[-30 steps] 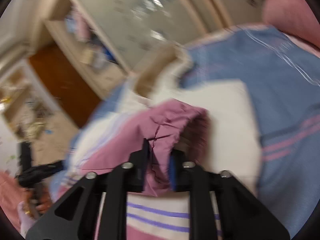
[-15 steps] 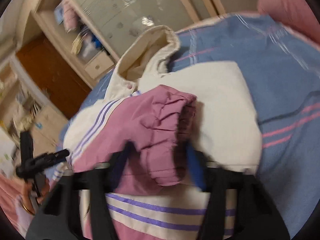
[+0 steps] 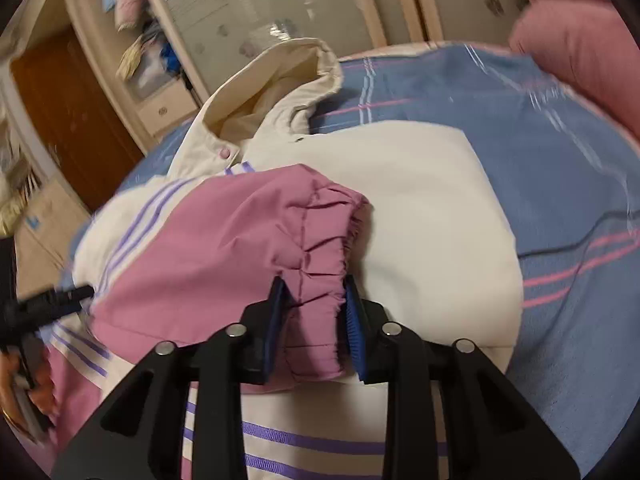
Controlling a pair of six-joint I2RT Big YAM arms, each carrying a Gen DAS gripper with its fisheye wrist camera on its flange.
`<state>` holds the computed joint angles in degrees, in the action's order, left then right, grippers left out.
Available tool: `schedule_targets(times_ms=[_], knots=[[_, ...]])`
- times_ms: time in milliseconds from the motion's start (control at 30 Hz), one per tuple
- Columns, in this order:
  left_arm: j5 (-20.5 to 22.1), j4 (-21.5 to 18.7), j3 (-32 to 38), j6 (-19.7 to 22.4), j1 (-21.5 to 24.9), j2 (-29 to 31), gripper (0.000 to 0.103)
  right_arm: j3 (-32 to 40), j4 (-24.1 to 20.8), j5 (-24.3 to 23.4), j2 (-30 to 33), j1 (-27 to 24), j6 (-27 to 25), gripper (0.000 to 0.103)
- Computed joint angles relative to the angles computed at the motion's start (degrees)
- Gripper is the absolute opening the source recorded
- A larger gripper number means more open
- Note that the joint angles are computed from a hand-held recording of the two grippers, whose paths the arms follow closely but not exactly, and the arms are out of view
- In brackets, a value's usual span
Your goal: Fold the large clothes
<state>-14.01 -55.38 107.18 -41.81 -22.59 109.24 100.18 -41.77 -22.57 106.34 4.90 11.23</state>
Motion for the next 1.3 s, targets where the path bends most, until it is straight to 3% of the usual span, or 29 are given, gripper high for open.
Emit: schedule_targets(times_ms=[67,133,200,300,367,433,467,533,600,667,733,767,800,867,933,1000,1100,1167,1233,1300], knots=[[-0.6,1.2,-0.8,1.8,-0.8,-1.1,0.089,-0.9,1.2,-3.2,-0.8,-1.4,3.1,0.043],[-0.8,2.1,-1.3,3.5,-1.5,-1.9,0.09,-2.4,3.2,-2.2,-2.2,-2.1,4.7,0.062],[-0.5,2.5,-1.4,4.4,-1.6,-2.0,0.092,-3.4,4.7,-1.2,-3.2,-2.3,4.9,0.068],[0.3,1.9,-0.9,5.1,-1.7,-1.0,0.094,-2.3,3.1,-4.2,-2.4,-2.3,4.9,0.078],[1.3,0.1,0.1,4.2,-1.3,0.6,0.095,-0.4,-0.4,-7.4,-0.8,-1.9,3.3,0.078],[2.7,0.0,-0.5,2.0,-0.8,1.3,0.101,0.1,-2.0,-7.4,-0.4,-0.8,1.1,0.076],[3.1,0.3,-0.9,1.2,-0.6,1.4,0.101,-0.6,-1.1,-7.1,-1.0,-0.2,0.0,0.069],[2.4,-0.1,-0.6,0.7,-0.5,1.9,0.101,-1.2,-0.5,-9.7,-1.5,0.4,-1.7,0.043],[1.5,-0.5,-0.3,0.8,-0.7,2.2,0.101,-2.4,2.2,-12.0,-2.3,0.7,-1.6,0.038],[1.1,0.1,-0.7,0.1,-0.8,1.8,0.101,-5.0,6.5,-6.4,-4.6,1.6,-3.1,0.037],[1.5,2.1,-2.1,-0.7,-0.8,0.7,0.101,-7.9,11.8,4.9,-6.8,2.7,-4.8,0.032],[1.9,4.1,-3.3,-1.1,-0.8,-0.3,0.101,-8.5,13.1,7.8,-7.1,2.8,-4.9,0.031],[1.9,4.8,-3.5,-1.1,-0.8,-0.5,0.101,-8.2,12.8,8.7,-6.7,2.5,-4.3,0.031],[0.6,4.3,-2.6,-1.0,-1.2,-0.4,0.101,-4.9,7.6,4.7,-4.1,1.0,-1.5,0.031],[-0.2,4.7,-2.4,-0.9,-1.6,-0.8,0.101,-2.9,3.6,1.6,-2.7,-0.3,0.7,0.049],[-1.3,6.3,-3.0,-0.4,-1.9,-1.9,0.101,-4.8,7.2,0.5,-4.0,-1.5,4.7,0.058],[-3.6,5.5,-1.1,1.0,-2.4,-1.8,0.101,-10.8,17.7,3.3,-8.2,-2.3,8.7,0.058],[-3.4,3.1,1.9,1.7,-2.4,-0.1,0.101,-13.0,22.8,-1.1,-9.4,-3.1,9.2,0.058],[-2.4,1.4,4.3,2.1,-2.4,1.4,0.101,-13.2,23.5,-7.0,-9.1,-2.9,7.7,0.058],[-1.6,-0.6,7.0,2.5,-2.4,3.3,0.101,-10.7,18.6,-9.3,-7.4,-1.8,3.4,0.057]])
